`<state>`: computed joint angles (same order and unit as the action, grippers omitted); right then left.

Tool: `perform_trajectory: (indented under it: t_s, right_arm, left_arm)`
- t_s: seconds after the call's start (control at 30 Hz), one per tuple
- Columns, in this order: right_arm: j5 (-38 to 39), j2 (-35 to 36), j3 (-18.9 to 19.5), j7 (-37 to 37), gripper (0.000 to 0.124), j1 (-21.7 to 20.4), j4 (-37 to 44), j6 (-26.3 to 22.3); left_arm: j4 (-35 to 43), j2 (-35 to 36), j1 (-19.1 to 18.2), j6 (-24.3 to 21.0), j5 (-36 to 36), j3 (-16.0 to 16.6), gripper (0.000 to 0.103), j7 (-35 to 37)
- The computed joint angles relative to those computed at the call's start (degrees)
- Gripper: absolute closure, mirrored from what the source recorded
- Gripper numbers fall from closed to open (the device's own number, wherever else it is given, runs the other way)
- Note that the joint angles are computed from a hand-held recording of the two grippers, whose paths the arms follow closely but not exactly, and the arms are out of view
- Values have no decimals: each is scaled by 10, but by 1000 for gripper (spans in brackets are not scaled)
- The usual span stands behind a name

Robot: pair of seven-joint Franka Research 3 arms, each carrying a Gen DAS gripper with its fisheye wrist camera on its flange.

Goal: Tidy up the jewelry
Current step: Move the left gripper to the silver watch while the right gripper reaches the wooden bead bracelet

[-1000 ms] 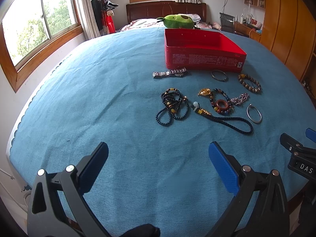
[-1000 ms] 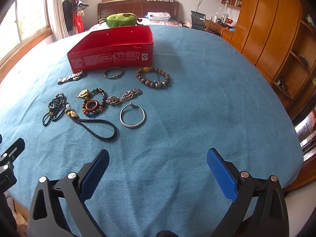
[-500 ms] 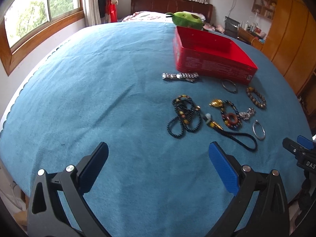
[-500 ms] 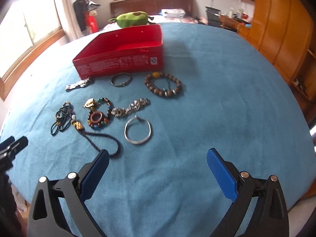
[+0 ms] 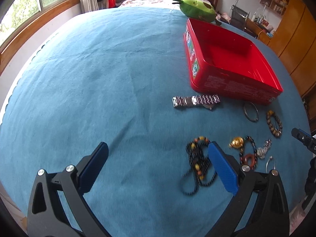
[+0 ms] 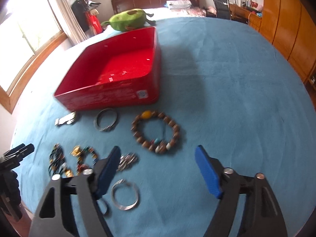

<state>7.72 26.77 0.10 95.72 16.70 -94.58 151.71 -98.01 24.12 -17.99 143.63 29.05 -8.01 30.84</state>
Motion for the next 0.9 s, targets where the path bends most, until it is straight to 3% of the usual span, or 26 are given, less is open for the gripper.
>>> perform_trajectory:
  t_s: [0.13,0.33,0.47,0.53,0.73,0.9]
  right_arm:
    - [13,60,9,-26,64,-18,86,-63]
    - [31,116,19,-68,77,-33,161,-117]
    - [31,122,17,-96,78,-30,162,-105]
    - [30,122,16,-106,78,-26,158,-98]
    - [18,126,9,-122,79,-15,160,-82]
    - [25,121,13,-132,79,-17,146,-62]
  left_arm:
    - [76,54,12,-34,-30,-5,4,49]
    - [172,126,17,-67,-74,-7,5,106]
    - [224,166,19,-81,-103,-9,12,136]
    - [257,189,19,-93,-117,-12,20,153]
    - [317,230,7,-92,-129,-8,22,183]
    - [356,256,1,-92,-149,-13,48,202]
